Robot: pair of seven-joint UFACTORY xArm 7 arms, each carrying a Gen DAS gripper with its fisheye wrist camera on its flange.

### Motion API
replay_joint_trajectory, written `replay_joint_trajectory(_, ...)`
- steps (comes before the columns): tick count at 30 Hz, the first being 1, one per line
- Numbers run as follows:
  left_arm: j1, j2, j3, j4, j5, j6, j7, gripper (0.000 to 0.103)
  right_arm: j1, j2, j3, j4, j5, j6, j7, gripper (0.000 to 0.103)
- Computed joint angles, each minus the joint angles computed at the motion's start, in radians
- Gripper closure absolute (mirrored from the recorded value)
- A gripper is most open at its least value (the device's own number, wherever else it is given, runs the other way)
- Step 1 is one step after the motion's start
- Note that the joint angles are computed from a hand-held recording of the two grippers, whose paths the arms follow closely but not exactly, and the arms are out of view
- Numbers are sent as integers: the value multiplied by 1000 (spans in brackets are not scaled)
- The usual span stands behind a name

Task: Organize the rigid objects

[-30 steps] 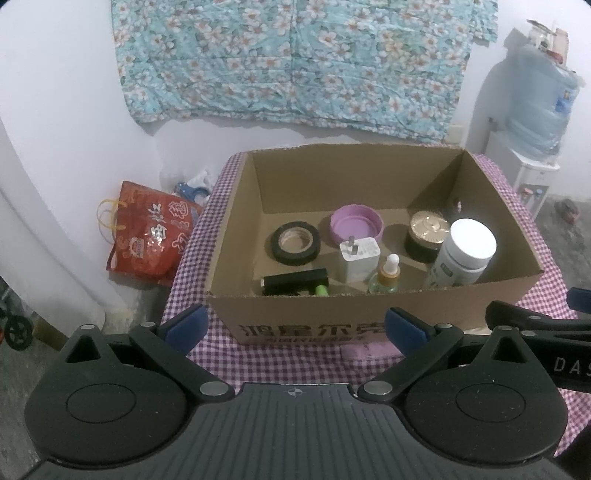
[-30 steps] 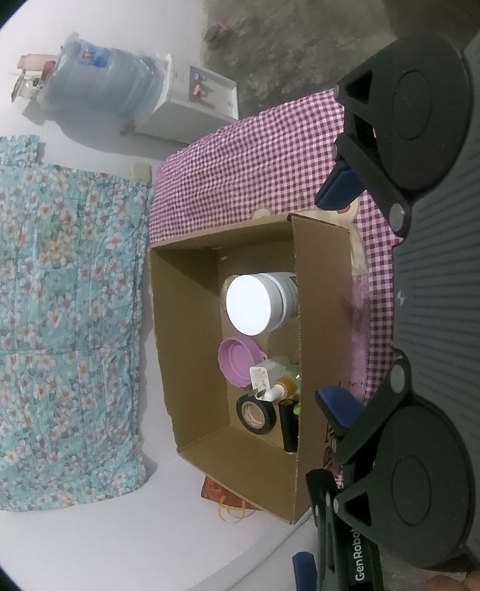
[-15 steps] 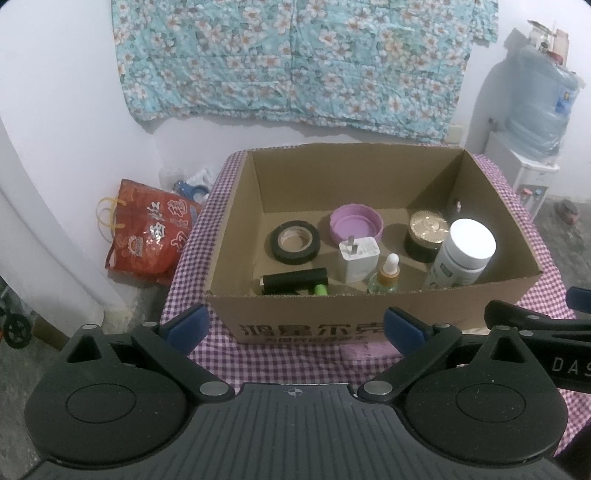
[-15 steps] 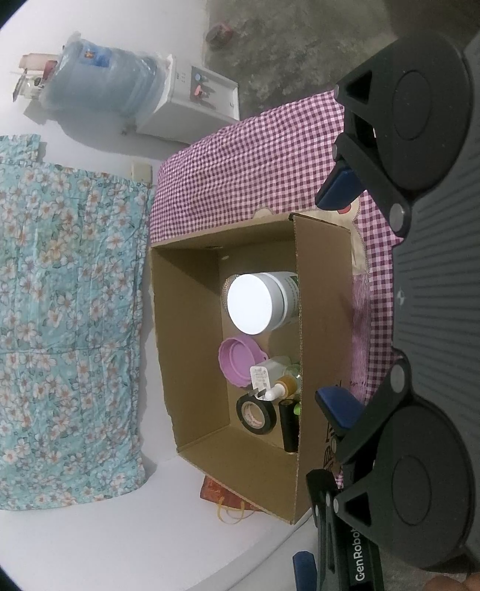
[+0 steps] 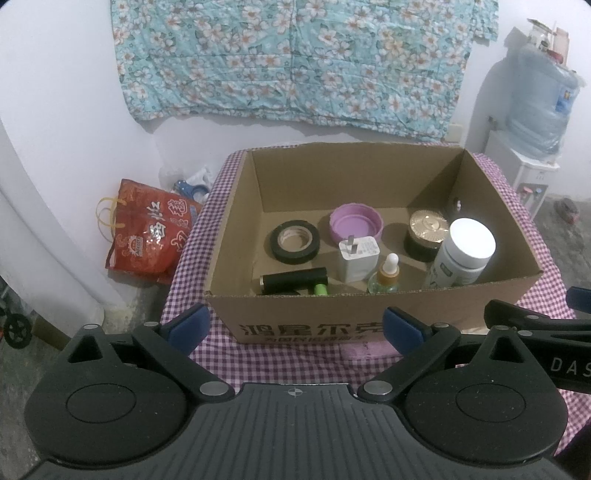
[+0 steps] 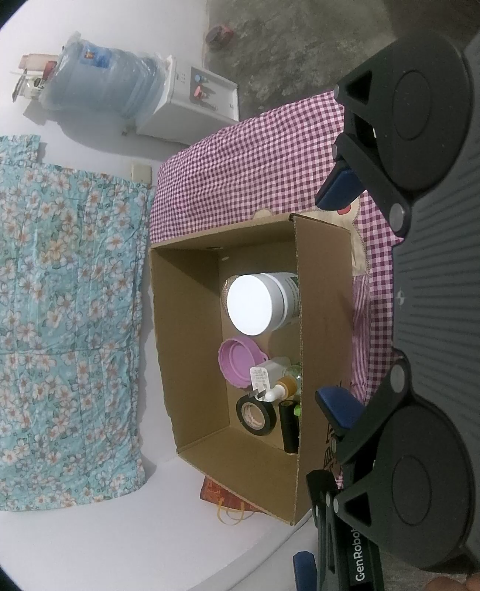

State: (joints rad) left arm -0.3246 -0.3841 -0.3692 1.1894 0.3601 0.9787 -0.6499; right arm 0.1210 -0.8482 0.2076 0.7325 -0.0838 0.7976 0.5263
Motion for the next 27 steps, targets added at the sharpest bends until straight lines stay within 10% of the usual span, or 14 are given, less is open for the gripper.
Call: replay_joint_trajectory(27, -4, 5, 1, 10, 0, 11, -2, 4, 1, 2, -2, 3, -1, 2, -3, 0)
